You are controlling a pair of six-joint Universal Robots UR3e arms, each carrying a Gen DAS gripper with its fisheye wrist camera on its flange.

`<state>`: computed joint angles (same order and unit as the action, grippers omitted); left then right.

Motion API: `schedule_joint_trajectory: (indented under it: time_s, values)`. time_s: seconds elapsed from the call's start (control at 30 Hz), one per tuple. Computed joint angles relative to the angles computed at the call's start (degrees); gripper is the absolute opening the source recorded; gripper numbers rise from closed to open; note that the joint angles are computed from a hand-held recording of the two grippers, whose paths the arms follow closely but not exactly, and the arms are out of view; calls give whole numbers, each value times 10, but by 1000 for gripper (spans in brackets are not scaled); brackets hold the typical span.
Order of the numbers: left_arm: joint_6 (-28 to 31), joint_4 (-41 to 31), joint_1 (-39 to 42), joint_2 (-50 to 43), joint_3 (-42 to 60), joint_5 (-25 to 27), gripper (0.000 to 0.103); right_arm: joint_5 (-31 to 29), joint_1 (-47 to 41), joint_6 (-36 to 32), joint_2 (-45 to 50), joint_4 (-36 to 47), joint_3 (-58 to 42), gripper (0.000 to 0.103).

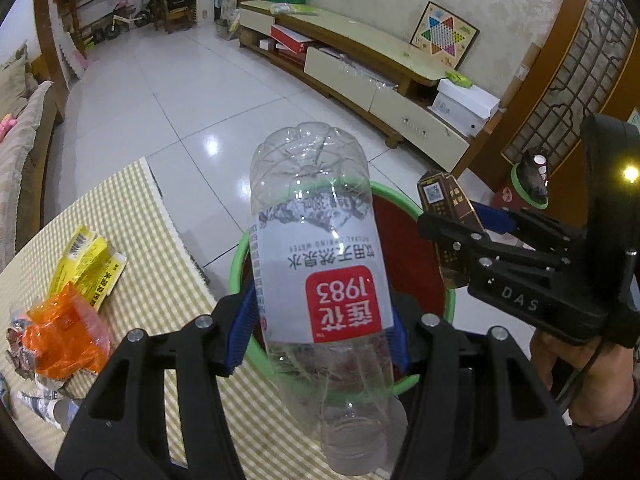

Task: Collect trash
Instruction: 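Open both tools to drop the box and bottle into the bin, then grasp the orange bag with the right tool while the left tool grasps the blue wrapper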

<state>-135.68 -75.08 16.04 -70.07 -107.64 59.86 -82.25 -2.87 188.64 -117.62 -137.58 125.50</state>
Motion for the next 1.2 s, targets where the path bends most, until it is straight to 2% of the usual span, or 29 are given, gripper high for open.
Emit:
schedule_joint_trajectory:
  time_s: [0.3,0.33,0.47,0.57,0.63,0.73,0.87,0.93,1.07,1.2]
  values:
    - [-64,68,-47,-59,15,4,53,6,-13,-3,10,-22,27,48]
    - [-68,71,-51,-64,18,6,56,8,-15,-5,10,-22,31,48]
    - [-85,84,-53,-64,20,7,80,1,-9,0,16,-22,32,50]
    - [-83,79,-37,-54,19,-4,91,-8,4,6,24,-26,26,63]
    - [-75,69,-21,-46,21,-9,94,-21,18,13,26,-35,26,79]
    - [-58,43,12,-31,27,-20,97,-39,37,24,31,-42,20,89]
    - [-17,-14,69,-8,42,-43,98,-51,64,38,38,-29,-1,92]
    - [22,-62,115,16,48,-61,98,-64,92,53,45,-25,-20,94]
    - [125,-180,226,69,63,-92,98,-95,168,89,80,-19,-72,95]
    - [263,-340,376,101,105,-113,98,-132,256,125,135,-17,-134,95]
